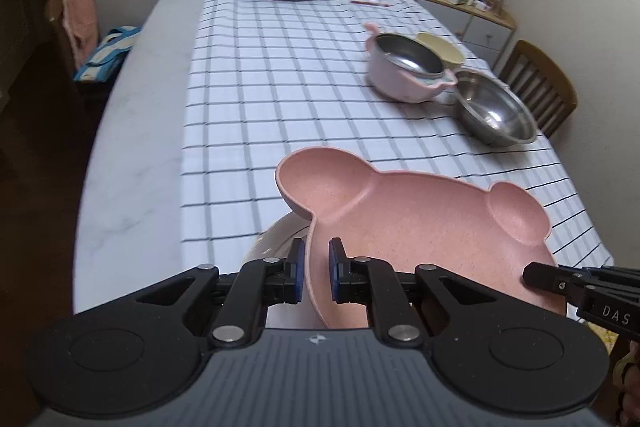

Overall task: Organize plates and bowls
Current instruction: 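Lift and carry the pink bear plate toward the white plate stack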

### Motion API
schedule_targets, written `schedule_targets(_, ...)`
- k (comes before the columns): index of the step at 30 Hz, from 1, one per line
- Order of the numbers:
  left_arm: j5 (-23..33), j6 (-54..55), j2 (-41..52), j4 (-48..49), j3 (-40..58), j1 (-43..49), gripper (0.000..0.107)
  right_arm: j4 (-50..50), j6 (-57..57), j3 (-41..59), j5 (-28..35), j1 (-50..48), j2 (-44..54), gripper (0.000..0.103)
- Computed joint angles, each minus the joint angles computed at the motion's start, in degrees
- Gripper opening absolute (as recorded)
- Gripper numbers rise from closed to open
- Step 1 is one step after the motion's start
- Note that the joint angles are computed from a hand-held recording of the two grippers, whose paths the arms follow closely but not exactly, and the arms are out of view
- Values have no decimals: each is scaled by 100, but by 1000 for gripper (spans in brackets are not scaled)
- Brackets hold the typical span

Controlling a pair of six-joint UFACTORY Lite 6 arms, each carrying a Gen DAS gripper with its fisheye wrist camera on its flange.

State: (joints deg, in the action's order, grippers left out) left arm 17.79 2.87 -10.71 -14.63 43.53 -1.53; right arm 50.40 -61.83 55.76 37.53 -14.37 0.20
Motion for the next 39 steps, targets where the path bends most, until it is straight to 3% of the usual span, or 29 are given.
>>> schedule_targets(15,-588,789,268,-508,-530,462,12,892,-1063,-331,-648,746,460,12)
schedule_targets(22,-784,546,427,-213,-571,353,12,983,-1037,-264,-812,808,775,13)
schedule_targets(29,-882,1155,573,-786,-612,423,12,980,-1036,-314,-934,888,843,13)
schedule_targets(33,-908,1386,689,-982,-575,484,12,923,-872,-235,-822,851,945,14)
schedule_targets(39,-873,2307,709,-1868,-589,584,12,684,-261,193,-162,607,1325,21)
